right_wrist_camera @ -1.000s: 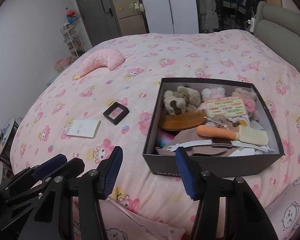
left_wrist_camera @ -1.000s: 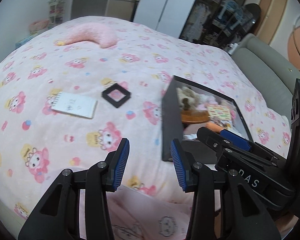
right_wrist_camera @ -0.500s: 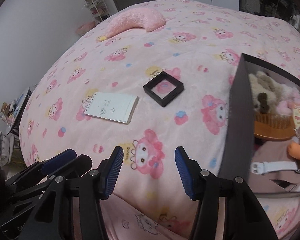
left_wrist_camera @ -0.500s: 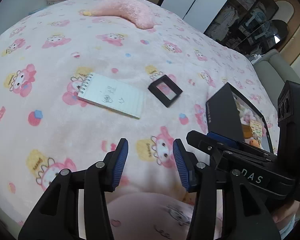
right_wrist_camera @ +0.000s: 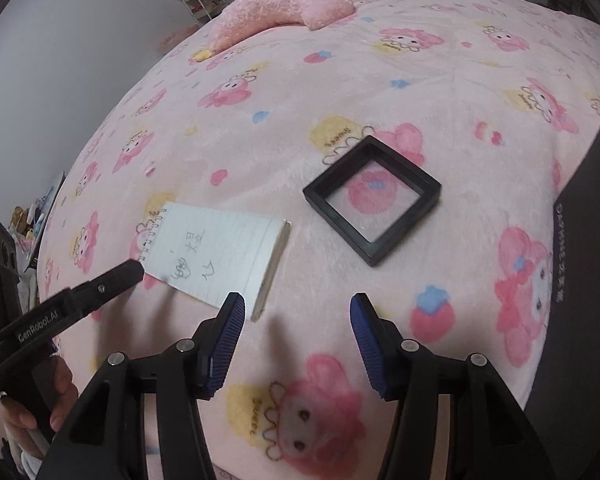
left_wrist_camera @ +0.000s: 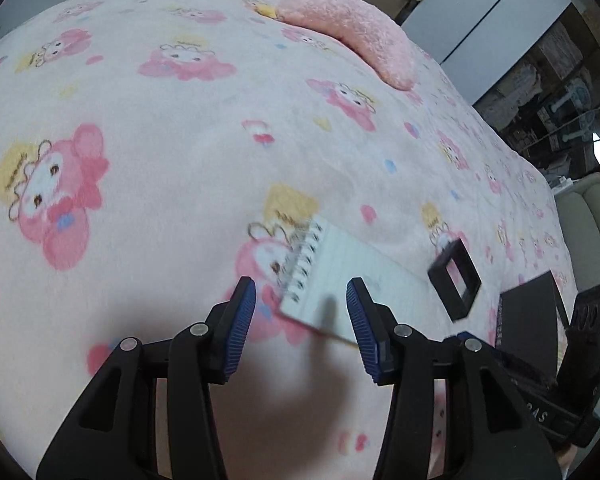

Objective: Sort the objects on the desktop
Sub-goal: 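Grasp the white spiral notebook edges with both grippers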

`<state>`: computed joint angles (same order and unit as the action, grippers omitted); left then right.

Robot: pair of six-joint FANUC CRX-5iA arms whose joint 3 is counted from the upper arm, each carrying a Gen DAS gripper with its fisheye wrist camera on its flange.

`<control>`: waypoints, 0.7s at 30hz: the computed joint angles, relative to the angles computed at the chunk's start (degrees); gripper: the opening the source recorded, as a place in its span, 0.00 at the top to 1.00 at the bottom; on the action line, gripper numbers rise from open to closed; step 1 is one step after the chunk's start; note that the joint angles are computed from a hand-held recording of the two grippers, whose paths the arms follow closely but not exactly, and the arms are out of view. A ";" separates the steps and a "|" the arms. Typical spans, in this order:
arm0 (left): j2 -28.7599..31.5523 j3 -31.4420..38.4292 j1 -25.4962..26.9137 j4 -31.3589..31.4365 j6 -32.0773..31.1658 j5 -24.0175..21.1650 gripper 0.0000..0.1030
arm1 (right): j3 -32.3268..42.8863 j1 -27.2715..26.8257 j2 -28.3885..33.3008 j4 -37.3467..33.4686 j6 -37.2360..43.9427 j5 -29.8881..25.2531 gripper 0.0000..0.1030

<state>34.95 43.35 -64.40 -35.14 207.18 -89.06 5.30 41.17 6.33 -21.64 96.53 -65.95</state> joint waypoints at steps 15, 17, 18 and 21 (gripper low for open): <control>2.40 2.87 0.07 8.72 -4.12 5.54 0.66 | 3.50 -1.55 2.88 -7.40 4.50 -8.28 0.67; 1.86 1.15 -0.42 11.09 -4.50 10.85 0.62 | 1.91 -2.30 0.86 -7.14 5.84 -11.21 0.65; 1.54 0.21 -0.69 11.52 -4.43 13.04 0.62 | 1.10 -2.58 0.03 -6.49 6.14 -12.61 0.65; 0.76 -1.75 -1.47 10.20 0.85 13.90 0.62 | -0.67 -3.72 -1.14 -5.59 6.83 -14.14 0.65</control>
<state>35.71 41.60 -65.88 -24.95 208.03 -75.16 4.63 37.45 5.19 -27.24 103.37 -80.09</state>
